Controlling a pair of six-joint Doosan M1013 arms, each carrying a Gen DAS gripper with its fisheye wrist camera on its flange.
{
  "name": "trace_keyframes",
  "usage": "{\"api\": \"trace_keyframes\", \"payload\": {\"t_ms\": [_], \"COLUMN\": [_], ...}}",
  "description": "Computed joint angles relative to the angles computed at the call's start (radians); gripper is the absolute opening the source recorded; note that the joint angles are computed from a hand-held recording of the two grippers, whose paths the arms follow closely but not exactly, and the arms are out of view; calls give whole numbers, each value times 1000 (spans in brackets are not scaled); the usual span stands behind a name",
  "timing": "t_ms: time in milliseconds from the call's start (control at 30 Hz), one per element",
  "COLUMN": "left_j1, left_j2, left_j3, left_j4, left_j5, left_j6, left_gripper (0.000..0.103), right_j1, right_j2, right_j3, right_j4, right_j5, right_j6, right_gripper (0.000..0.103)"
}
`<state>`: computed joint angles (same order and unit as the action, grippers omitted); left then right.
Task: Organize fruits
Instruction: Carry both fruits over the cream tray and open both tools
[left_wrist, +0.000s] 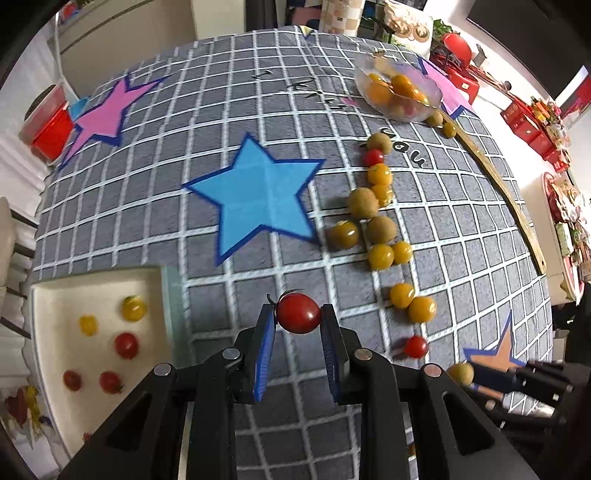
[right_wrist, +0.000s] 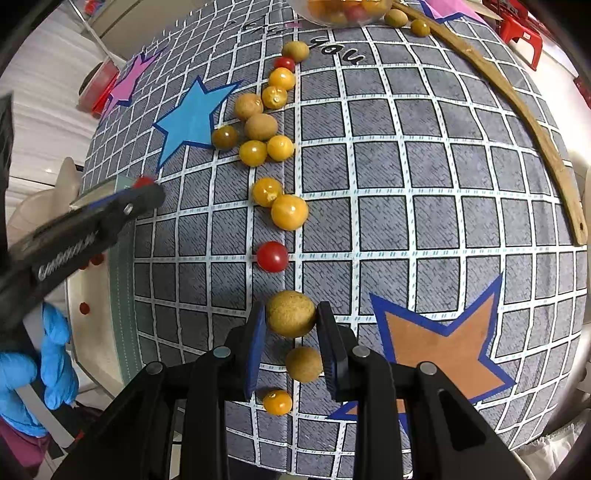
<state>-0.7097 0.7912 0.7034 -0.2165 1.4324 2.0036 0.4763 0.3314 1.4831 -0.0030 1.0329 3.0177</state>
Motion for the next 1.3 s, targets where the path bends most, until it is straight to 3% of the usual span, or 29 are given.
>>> {"api": "trace_keyframes", "payload": {"t_ms": [267,567,1000,1300], "left_j1": [43,101,190,224], "left_j2": [-46,-82,-114,-112], "left_j3": [69,123,199,232], "left_j4": [6,22,112,178], "left_j5": [-32,-68,-124,-133], "left_j6": [-12,-83,-222,-314], "left_gripper": [26,26,26,26], "right_j1": [5,4,6,1], "right_j2": [14,95,276,414], "right_j3": [-40,-175,-465,-672], "right_j4": [0,14,67,126], "right_j5": [33,87,175,246], "right_j6": [-53,-200,-443,-556], "right_gripper": [30,30,30,30]}}
